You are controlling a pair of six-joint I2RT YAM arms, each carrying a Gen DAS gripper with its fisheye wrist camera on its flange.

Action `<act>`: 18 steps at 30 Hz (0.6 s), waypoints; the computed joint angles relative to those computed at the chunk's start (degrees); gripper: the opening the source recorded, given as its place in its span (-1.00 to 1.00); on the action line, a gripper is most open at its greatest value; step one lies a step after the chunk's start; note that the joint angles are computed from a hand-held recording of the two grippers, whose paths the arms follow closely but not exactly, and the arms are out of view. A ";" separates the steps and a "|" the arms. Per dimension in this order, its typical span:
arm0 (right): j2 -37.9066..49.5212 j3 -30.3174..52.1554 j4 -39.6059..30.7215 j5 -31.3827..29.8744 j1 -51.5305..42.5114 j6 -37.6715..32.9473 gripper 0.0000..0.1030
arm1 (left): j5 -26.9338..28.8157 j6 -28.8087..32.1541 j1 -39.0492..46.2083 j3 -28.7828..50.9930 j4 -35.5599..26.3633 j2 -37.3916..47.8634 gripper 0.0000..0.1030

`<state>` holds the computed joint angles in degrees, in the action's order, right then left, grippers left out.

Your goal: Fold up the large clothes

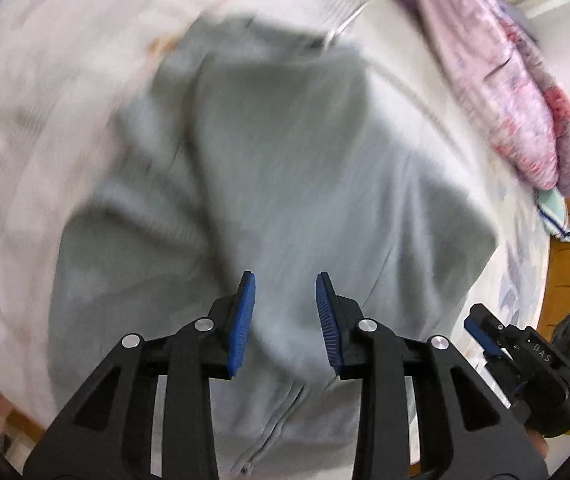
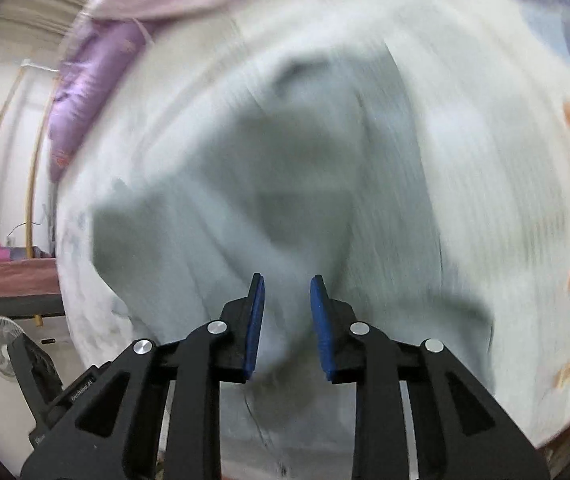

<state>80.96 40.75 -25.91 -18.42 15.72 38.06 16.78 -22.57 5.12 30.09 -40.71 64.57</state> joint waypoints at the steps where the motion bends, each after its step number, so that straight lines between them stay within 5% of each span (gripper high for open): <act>1: 2.74 2.40 1.05 0.12 0.03 -1.54 -0.65 | 0.06 0.60 -0.02 1.13 2.11 2.70 -0.37; 3: 7.07 5.28 3.73 -1.70 -0.31 -3.75 -0.76 | 1.26 1.79 -0.96 4.93 7.54 11.21 -0.37; 8: 22.44 14.17 3.47 -1.74 -3.47 -13.51 -1.00 | -7.06 4.70 -3.88 13.83 15.99 29.01 -0.37; 10: 26.91 14.20 4.62 -0.90 -6.48 -14.33 -1.00 | -3.91 5.33 0.99 17.78 16.05 37.82 -0.48; 12: 28.98 11.63 8.42 -6.54 -10.96 -14.26 -1.00 | -1.62 6.16 3.42 19.11 16.85 41.11 -0.81; 14: 28.39 10.22 9.67 -9.08 -12.51 -13.08 -1.00 | 0.36 8.97 5.08 18.73 15.77 40.34 -0.81; 16: 25.02 9.98 6.88 -7.12 -11.44 -12.43 -1.00 | -0.22 9.21 5.46 16.97 13.39 36.71 -0.69; 18: 19.29 8.06 4.62 -7.08 -9.68 -11.90 -0.92 | -0.66 8.43 5.96 13.04 12.67 30.83 -0.20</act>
<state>100.25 48.82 -21.28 -25.50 6.04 26.16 16.12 -14.14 11.08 43.13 -28.03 95.40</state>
